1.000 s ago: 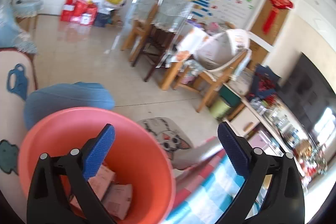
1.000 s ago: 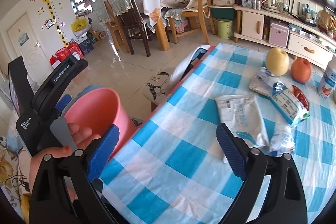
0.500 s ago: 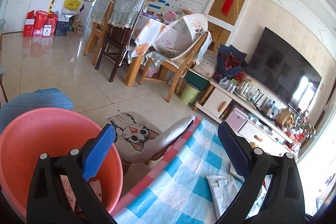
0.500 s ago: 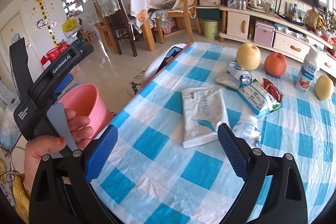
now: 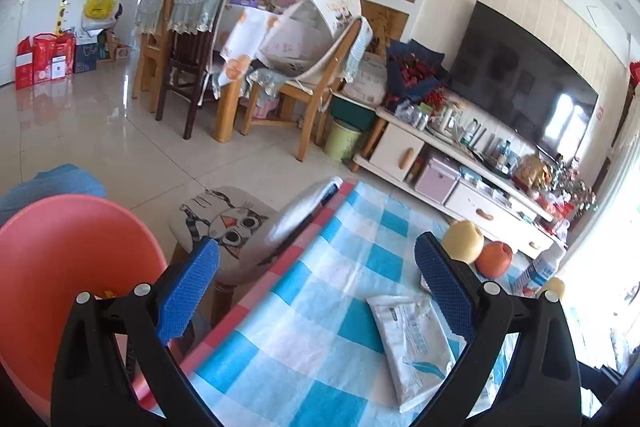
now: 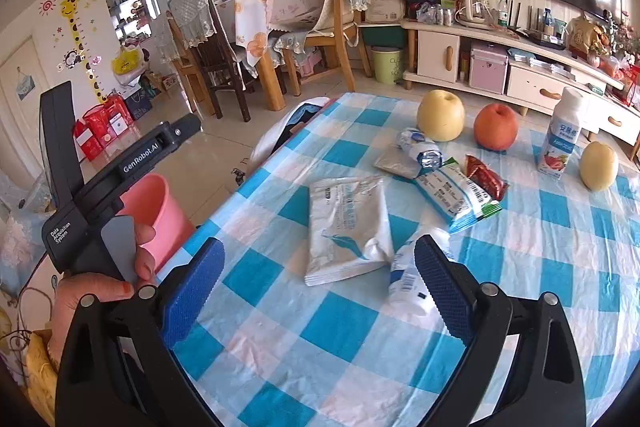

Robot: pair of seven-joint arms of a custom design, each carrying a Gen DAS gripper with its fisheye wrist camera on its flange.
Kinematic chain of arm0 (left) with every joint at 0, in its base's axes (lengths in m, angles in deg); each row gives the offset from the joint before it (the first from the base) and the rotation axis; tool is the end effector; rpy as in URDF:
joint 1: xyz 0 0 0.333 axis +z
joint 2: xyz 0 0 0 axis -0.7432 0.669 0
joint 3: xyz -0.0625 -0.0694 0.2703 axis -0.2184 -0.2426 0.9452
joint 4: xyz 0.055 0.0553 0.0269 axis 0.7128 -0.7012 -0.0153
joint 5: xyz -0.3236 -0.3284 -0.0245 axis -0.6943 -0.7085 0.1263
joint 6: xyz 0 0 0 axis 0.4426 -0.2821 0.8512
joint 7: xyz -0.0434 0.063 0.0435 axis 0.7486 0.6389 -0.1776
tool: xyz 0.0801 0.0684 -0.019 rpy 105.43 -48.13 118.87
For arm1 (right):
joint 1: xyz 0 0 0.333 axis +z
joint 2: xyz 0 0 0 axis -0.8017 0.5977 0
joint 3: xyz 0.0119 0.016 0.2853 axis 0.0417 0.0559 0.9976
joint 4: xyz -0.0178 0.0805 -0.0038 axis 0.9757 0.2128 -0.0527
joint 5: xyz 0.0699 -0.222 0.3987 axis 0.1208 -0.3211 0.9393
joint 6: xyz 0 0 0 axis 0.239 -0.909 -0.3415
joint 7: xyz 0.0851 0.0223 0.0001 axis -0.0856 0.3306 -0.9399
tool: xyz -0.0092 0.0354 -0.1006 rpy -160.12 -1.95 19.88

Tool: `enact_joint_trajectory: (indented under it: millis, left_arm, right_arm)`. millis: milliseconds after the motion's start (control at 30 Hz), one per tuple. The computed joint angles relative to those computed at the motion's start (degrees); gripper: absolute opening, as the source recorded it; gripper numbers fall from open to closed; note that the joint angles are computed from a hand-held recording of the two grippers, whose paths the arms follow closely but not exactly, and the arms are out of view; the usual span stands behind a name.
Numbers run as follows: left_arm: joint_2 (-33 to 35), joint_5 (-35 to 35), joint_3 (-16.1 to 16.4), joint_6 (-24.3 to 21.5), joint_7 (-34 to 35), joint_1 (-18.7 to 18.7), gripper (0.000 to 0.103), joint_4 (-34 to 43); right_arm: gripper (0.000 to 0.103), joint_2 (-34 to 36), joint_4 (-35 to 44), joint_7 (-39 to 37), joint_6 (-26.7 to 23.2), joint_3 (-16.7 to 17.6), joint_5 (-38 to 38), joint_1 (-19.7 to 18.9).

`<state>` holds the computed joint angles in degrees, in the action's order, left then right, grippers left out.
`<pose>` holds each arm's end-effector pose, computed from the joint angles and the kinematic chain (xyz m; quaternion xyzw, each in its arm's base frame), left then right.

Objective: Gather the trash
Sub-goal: 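Bring both open tools back over the table, then grasp the white Magicday bag with the left tool while the right tool grasps the red wrapper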

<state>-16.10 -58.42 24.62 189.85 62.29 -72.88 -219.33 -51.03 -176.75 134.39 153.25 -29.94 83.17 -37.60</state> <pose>0.4762 -0.0285 0.4670 -0.6450 0.5626 -0.4579 0.2403 0.3706 0.2575 0.5078 -0.6371 0.6520 -0.2057 0.3560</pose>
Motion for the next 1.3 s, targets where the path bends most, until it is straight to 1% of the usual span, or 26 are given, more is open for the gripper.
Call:
enact_joint_trajectory:
  millis: [267,333,400,533,567,733,767,833,933,967,1033,1133,1200,1267,1300]
  left_arm:
    - [0.52,-1.77,0.34,-2.65,2.0,-3.71,0.099,0.67]
    - [1.14,-2.37,-0.84,-2.83,2.53,-3.72,0.099,0.94]
    - [1.84,-2.93,-1.33,-2.99,3.24,-4.3,0.099,1.46]
    - [3.17,-4.54,-0.31,-3.25,5.48,-7.55,0.099,2.82]
    - [3.75,-5.1,0.32,-3.45,6.18,-8.83,0.099,3.46]
    - [8.18,-10.46,6.47,-5.79,12.41,-19.62,0.099,8.67]
    - [9.28,-11.52,7.24,-6.19,13.64,-21.28,0.099,9.72]
    - [11.89,-14.03,9.48,-8.04,16.68,-25.32,0.099,12.41]
    - [15.78,-18.5,11.93,-9.99,20.85,-29.86,0.099,16.22]
    - [17.35,-20.08,12.69,-10.46,22.49,-31.31,0.099,17.73]
    - [20.02,-22.96,13.43,-11.63,25.4,-32.97,0.099,20.21]
    - [24.13,-29.07,14.35,-14.62,29.76,-35.01,0.099,24.24]
    - [27.23,-32.03,13.91,-16.85,31.36,-35.1,0.099,27.1]
    - [30.24,-30.43,11.97,-18.16,29.35,-33.42,0.099,29.43]
    - [31.83,-27.92,10.8,-18.89,26.94,-32.33,0.099,30.63]
  right_arm:
    - [0.095,-5.61,-3.75,-0.85,-0.58,-2.66,1.48,-0.56]
    - [0.095,-6.94,-4.52,-1.27,-0.73,-3.07,1.81,-1.03]
    - [0.095,-8.15,-5.14,-1.71,-1.0,-3.42,2.09,-1.56]
    - [0.095,-9.98,-5.92,-2.49,-2.2,-4.63,2.95,-2.89]
    - [0.095,-10.37,-6.05,-2.5,-2.48,-4.89,3.19,-3.36]
    - [0.095,-12.44,-6.94,-2.07,-4.33,-5.24,2.9,-6.99]
    - [0.095,-12.48,-7.09,-2.28,-4.41,-5.47,2.67,-7.75]
    - [0.095,-11.98,-7.25,-2.69,-4.52,-5.52,1.79,-9.72]
    - [0.095,-9.39,-7.29,-3.0,-3.44,-6.29,1.28,-12.13]
    - [0.095,-8.29,-7.23,-3.16,-3.07,-6.71,1.31,-12.75]
    - [0.095,-5.41,-6.73,-3.86,-2.39,-7.47,1.13,-14.15]
    - [0.095,-1.38,-5.56,-4.46,-2.27,-7.41,-0.02,-16.55]
    - [0.095,1.35,-4.63,-4.8,-2.11,-7.93,-0.41,-17.45]
    - [0.095,3.15,-4.3,-4.99,-1.22,-8.45,-0.59,-17.92]
    - [0.095,4.19,-4.03,-5.34,-0.63,-8.77,-0.66,-18.04]
